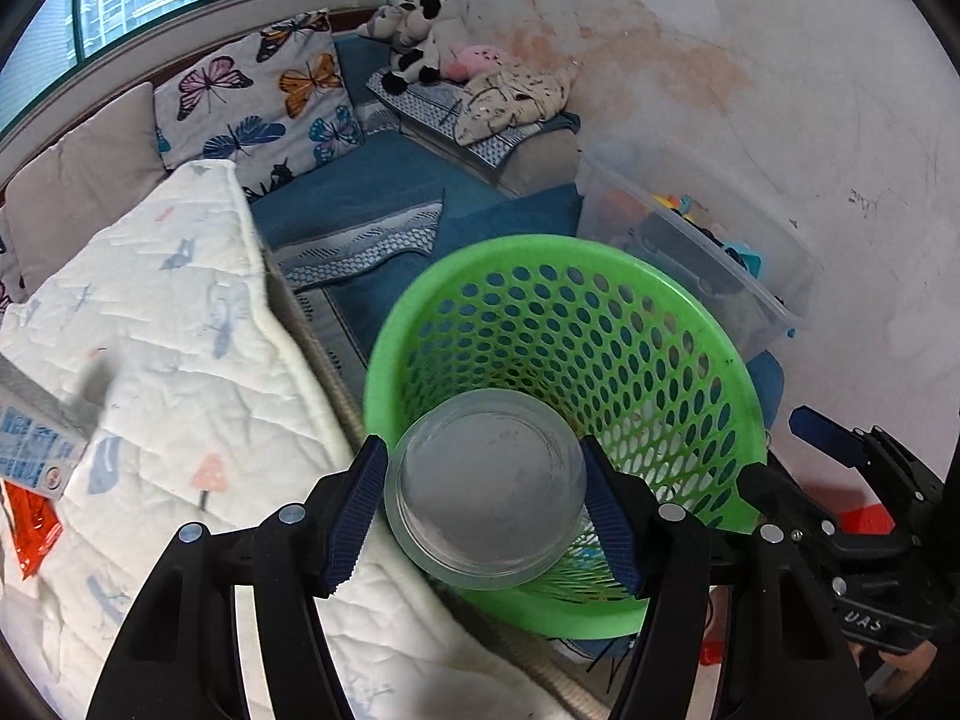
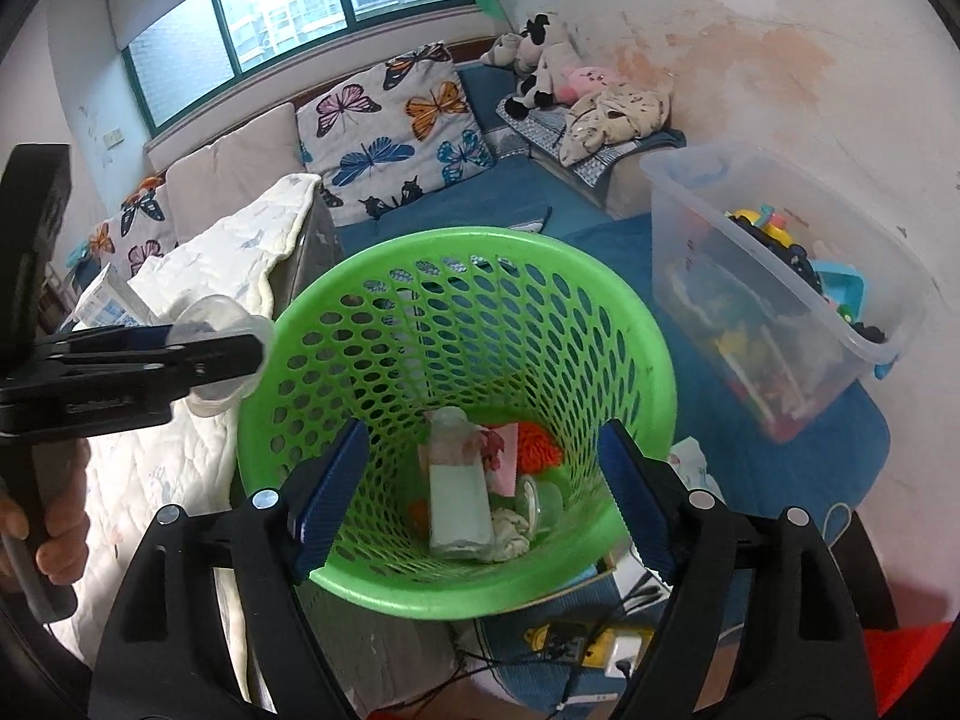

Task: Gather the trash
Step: 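Drop the pudding cup into the basket while the left gripper drops the clear container there, then grasp the white milk carton with the right gripper while the left gripper grasps the clear rectangular box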

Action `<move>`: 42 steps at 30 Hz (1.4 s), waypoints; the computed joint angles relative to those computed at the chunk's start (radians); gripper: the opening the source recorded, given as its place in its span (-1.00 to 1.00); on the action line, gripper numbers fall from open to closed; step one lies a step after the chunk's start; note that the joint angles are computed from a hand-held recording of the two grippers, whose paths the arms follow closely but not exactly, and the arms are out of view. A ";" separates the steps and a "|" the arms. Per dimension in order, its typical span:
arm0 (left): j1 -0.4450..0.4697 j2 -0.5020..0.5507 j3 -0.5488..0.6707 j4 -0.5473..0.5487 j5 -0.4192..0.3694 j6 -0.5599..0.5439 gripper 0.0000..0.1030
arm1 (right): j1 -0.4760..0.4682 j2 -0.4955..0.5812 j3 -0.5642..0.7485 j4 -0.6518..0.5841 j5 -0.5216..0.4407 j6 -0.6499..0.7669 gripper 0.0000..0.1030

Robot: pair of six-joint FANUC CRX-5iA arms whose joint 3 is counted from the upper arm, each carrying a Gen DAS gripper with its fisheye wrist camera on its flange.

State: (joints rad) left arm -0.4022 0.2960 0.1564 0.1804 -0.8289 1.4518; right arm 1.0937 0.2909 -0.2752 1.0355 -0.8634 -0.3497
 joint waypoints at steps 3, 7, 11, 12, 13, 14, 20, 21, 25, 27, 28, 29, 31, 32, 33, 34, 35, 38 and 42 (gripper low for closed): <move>-0.009 0.006 0.006 -0.006 0.007 0.004 0.40 | 0.003 -0.006 -0.010 0.003 0.003 -0.017 0.53; -0.012 -0.007 -0.016 0.008 0.030 -0.019 0.52 | 0.005 -0.009 -0.015 0.001 0.006 -0.025 0.53; -0.004 -0.039 -0.050 0.005 0.041 -0.027 0.53 | 0.011 -0.007 -0.010 0.005 0.013 -0.025 0.53; 0.002 -0.053 -0.066 0.007 0.047 -0.030 0.53 | 0.013 -0.007 -0.009 0.008 0.014 -0.026 0.53; 0.009 -0.073 -0.087 0.002 0.053 -0.026 0.53 | 0.014 -0.006 -0.006 0.011 0.016 -0.025 0.53; 0.014 -0.086 -0.100 -0.003 0.058 -0.021 0.54 | 0.015 -0.005 -0.001 0.014 0.021 -0.022 0.55; 0.073 -0.192 -0.212 -0.026 0.089 -0.004 0.54 | 0.025 0.024 0.053 0.021 0.029 0.027 0.58; 0.086 -0.211 -0.229 -0.039 0.092 0.006 0.55 | 0.026 0.028 0.061 0.023 0.030 0.035 0.58; 0.137 -0.275 -0.285 -0.082 0.095 0.035 0.56 | 0.031 0.054 0.108 0.029 0.044 0.074 0.62; 0.161 -0.300 -0.301 -0.121 0.091 0.056 0.56 | 0.031 0.069 0.135 0.026 0.061 0.098 0.63; 0.173 -0.313 -0.312 -0.132 0.089 0.061 0.56 | 0.032 0.081 0.154 0.024 0.069 0.114 0.63; 0.190 -0.328 -0.325 -0.139 0.088 0.062 0.56 | 0.033 0.091 0.172 0.021 0.073 0.129 0.63; 0.225 -0.352 -0.346 -0.152 0.086 0.067 0.57 | 0.035 0.113 0.210 0.010 0.082 0.164 0.63; 0.245 -0.364 -0.355 -0.162 0.085 0.074 0.57 | 0.036 0.124 0.228 0.005 0.088 0.179 0.63; 0.259 -0.372 -0.361 -0.166 0.084 0.076 0.57 | 0.037 0.134 0.242 0.002 0.093 0.191 0.63; 0.282 -0.385 -0.372 -0.171 0.083 0.077 0.57 | 0.038 0.145 0.261 -0.006 0.098 0.210 0.64; 0.304 -0.396 -0.381 -0.178 0.081 0.082 0.57 | 0.039 0.159 0.285 -0.014 0.101 0.235 0.65; 0.373 -0.430 -0.414 -0.167 0.078 0.050 0.60 | 0.041 0.199 0.356 -0.042 0.107 0.303 0.66; 0.444 -0.449 -0.437 -0.170 0.076 0.008 0.63 | 0.044 0.255 0.454 -0.094 0.115 0.400 0.66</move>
